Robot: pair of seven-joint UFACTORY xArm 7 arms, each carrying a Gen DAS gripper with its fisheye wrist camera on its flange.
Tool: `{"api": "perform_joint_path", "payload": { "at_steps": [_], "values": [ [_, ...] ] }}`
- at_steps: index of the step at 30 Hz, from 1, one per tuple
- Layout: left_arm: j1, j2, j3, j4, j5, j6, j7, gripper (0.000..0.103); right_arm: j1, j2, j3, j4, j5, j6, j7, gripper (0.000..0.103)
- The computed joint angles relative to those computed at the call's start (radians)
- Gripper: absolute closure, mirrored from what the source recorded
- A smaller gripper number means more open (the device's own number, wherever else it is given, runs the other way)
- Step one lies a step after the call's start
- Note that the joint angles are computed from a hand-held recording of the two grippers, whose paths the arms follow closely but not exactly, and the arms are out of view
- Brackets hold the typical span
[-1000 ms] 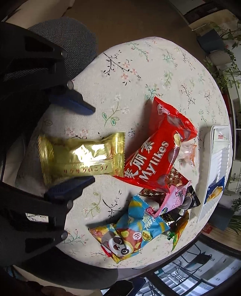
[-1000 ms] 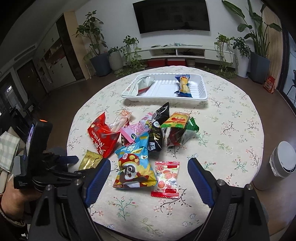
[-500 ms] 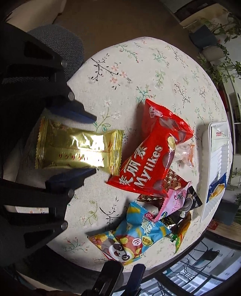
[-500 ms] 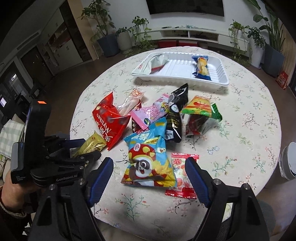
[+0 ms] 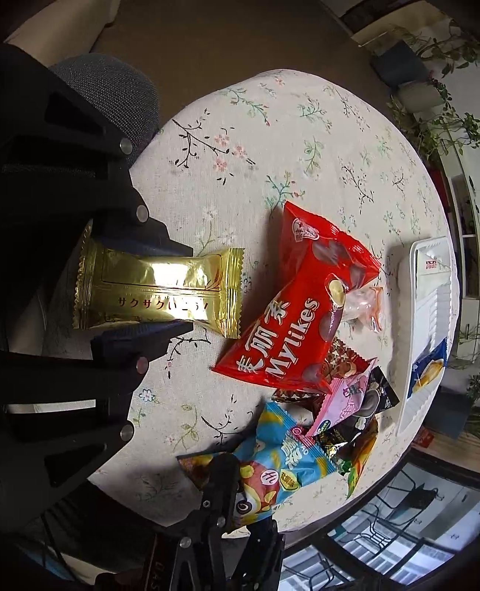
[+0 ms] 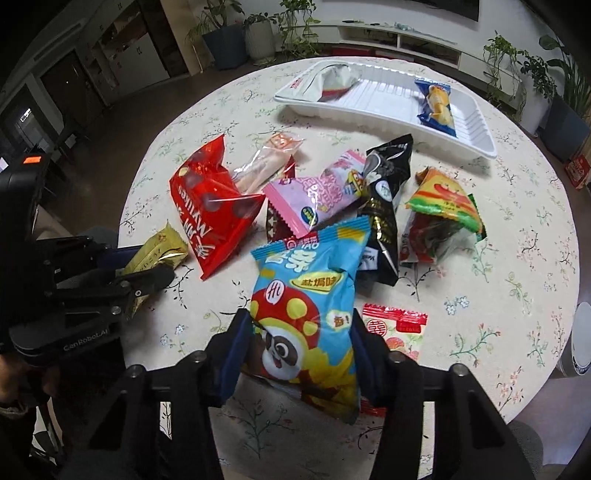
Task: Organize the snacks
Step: 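Carry the gold wrapper with the left tool while the right tool carries the panda bag to the tray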
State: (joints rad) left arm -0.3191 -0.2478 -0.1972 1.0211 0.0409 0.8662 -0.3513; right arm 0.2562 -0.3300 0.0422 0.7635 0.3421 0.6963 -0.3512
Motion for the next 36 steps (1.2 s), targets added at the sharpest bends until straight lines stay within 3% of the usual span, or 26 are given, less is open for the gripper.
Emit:
{"api": "perform_joint_path", "payload": {
  "at_steps": [4, 21, 29, 36],
  "values": [
    [-0.003, -0.007, 0.008, -0.009, -0.021, -0.011, 0.011, 0.074, 0.011, -0.007, -0.01, -0.004, 0.026, -0.007, -0.02, 0.067],
    [-0.023, -0.105, 0.112, -0.057, -0.378, -0.073, 0.161, 0.074, 0.022, -0.148, -0.113, -0.027, 0.24, 0.103, -0.114, 0.069],
    [0.018, -0.002, 0.129, 0.153, -0.41, -0.064, 0.252, 0.074, -0.043, -0.108, -0.142, 0.05, 0.261, 0.09, -0.127, 0.069],
    [0.078, 0.245, 0.124, 0.503, -0.418, -0.02, 0.331, 0.074, -0.101, 0.03, -0.163, 0.222, 0.289, 0.039, -0.163, 0.069]
  ]
}}
